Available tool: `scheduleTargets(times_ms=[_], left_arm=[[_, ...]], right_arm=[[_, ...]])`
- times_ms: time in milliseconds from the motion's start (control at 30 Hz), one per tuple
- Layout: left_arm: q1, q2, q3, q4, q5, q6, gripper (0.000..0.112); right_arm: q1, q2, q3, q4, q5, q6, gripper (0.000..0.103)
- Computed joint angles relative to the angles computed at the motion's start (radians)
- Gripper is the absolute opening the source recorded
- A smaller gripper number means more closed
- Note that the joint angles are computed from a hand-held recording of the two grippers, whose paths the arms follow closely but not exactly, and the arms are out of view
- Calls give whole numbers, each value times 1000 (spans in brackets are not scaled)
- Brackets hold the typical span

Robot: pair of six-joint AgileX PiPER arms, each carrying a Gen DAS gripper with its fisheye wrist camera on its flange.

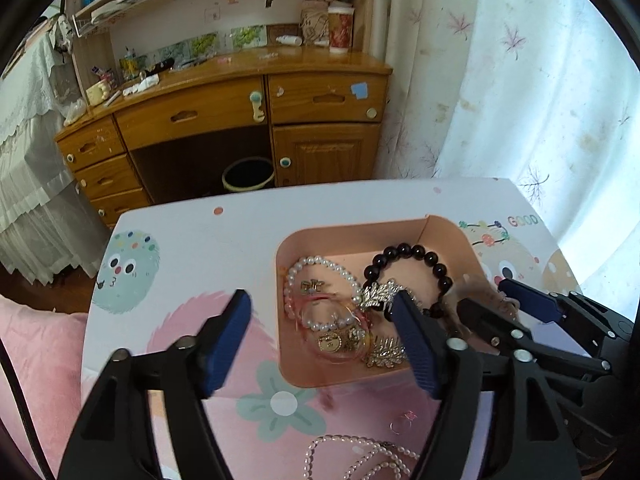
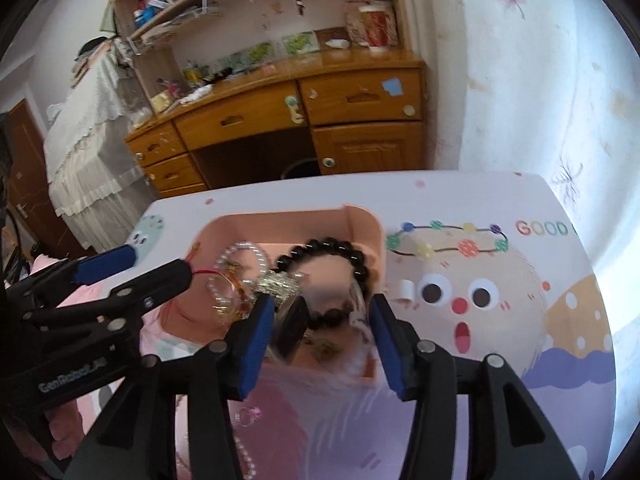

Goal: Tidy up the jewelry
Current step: 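Carry both items over the pink tray and open both tools to drop them, then withdraw both tools from the tray toward the pearl necklace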

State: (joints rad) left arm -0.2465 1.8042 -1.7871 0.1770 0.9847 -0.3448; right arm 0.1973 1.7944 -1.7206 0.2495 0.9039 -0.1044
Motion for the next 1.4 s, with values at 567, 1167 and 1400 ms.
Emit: scheduleTargets(times_ms=[567,1167,1400], left_arm=[[38,-123,111,-46,38,52,79],[87,-306,387,-179,140,118,79],[139,-261,407,-364,208,92,79]], right_arm=[[-24,-164,160,26,-83,-1,62],[63,-449,512,1,-101,-67,62],[168,-524,638,-36,-103,-150,62]])
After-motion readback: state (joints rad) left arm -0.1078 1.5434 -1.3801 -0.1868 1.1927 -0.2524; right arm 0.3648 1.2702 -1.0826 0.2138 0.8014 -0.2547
